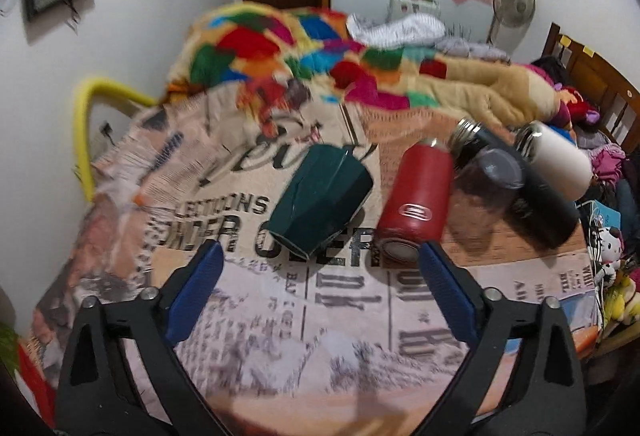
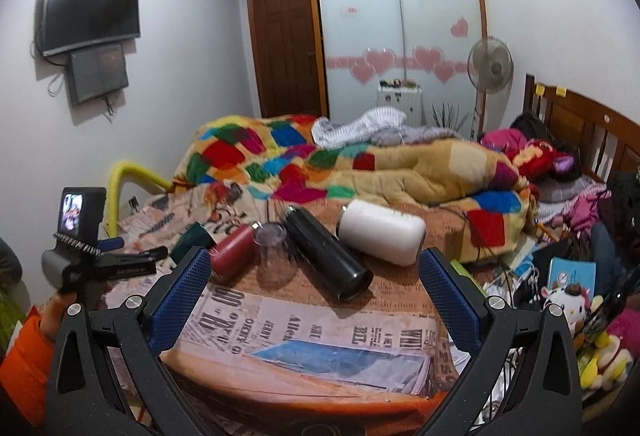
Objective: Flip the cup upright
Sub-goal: 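Reach the left tool to the dark green mug lying on its side and grasp it, then lift the green mug with the left tool and carry it toward the right tool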
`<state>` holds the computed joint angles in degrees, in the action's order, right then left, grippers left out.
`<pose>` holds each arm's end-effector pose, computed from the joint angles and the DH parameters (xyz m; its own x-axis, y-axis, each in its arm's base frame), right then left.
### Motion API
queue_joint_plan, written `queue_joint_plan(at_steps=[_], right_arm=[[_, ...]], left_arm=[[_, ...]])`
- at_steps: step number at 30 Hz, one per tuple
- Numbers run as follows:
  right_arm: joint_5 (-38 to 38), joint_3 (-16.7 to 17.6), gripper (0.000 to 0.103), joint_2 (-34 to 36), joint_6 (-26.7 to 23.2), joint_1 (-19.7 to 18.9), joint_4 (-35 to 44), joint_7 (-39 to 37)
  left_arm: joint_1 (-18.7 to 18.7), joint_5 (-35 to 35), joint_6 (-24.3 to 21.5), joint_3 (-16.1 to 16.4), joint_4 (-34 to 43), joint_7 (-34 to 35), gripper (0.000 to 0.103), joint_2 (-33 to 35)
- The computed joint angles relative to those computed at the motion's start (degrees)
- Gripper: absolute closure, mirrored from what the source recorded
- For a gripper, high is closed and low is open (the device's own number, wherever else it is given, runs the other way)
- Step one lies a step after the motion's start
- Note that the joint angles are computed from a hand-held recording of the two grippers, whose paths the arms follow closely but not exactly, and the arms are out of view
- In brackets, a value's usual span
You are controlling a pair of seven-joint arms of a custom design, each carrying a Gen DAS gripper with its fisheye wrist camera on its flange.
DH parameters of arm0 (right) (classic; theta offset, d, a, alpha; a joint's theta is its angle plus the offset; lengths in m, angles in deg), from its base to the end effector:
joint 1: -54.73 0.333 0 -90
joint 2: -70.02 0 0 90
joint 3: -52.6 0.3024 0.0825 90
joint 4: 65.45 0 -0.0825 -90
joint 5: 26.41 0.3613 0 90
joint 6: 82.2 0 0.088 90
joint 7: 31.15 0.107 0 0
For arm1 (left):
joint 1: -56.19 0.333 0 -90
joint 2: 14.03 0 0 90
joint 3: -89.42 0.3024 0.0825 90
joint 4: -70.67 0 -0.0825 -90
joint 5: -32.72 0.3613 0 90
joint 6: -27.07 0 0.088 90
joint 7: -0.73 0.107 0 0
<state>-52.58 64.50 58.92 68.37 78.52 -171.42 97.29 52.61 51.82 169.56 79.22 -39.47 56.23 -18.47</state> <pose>0.4161 0.3277 0.7042 0.2907 -0.9538 -0.0753 -0.5059 -0.0864 -0.8582 0.5464 -0.1389 0.5886 0.1431 -0.9888 0.0426 -0.7554 -0.1369 -0.6408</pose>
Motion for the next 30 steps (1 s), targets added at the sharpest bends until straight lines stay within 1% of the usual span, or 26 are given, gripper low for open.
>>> queue_joint_plan(at_steps=[1,3,4,6,9,12,15,18,20,22,24,27,30], right_arm=[[0.22,-0.04,0.0,0.57,-0.45,0.0,0.44,-0.17],[0.61,-0.17,0.0,1.94,-1.41,0.06,1.45,-0.46],[1.07,-0.35,0.0,2.61,-1.93,0.18,1.96,-0.83],[1.94,-0.67,0.0,3.81,-2.9,0.48,2.94,-1.54],[2.12,-0.98,0.0,5.41,-4.03,0.79,4.24,-1.92],[2.1,-1.25,0.0,7.06,-4.95,1.15,5.76,-2.1],[2.17,-1.6,0.0,8.1,-5.72,1.46,6.64,-2.32],[2.36,-1.82,0.0,8.71,-6.29,1.79,7.13,-2.43],[2.5,-1.9,0.0,8.96,-6.59,1.98,7.34,-2.5],[2.62,-1.98,0.0,9.14,-6.83,2.12,7.46,-2.7],[2.67,-1.97,0.0,9.31,-7.3,2.3,7.72,-3.0],[2.46,-1.98,0.0,9.29,-7.51,2.48,7.83,-3.13],[2.58,-1.98,0.0,9.17,-7.3,2.6,7.95,-3.25]], left_arm=[[0.07,-2.12,-0.3,0.52,1.3,2.42,0.012,1.88],[0.15,-4.51,-1.47,1.3,4.07,5.63,0.015,5.36],[0.15,-6.0,-1.83,1.67,5.12,7.31,0.019,6.6],[0.3,-10.11,-2.13,2.3,7.42,11.47,0.023,9.55],[0.31,-13.34,-2.38,3.11,10.07,14.43,0.025,12.73],[0.62,-17.82,-1.62,3.29,11.04,17.72,0.025,14.28],[0.01,-17.38,-1.23,3.98,12.18,18.09,0.025,15.85],[0.02,-18.97,-0.77,4.11,12.9,18.71,0.034,17.02],[-0.31,-18.37,0.75,4.59,12.18,17.93,0.035,16.85],[-0.98,-16.1,1.74,5.29,11.5,15.89,0.035,16.54],[-1.92,-12.31,1.94,6.13,10.75,12.64,0.035,15.97],[-2.21,-9.46,1.11,6.21,9.55,10.23,0.035,14.69],[-1.9,-8.0,1.25,5.8,7.21,9.29,0.035,12.17]])
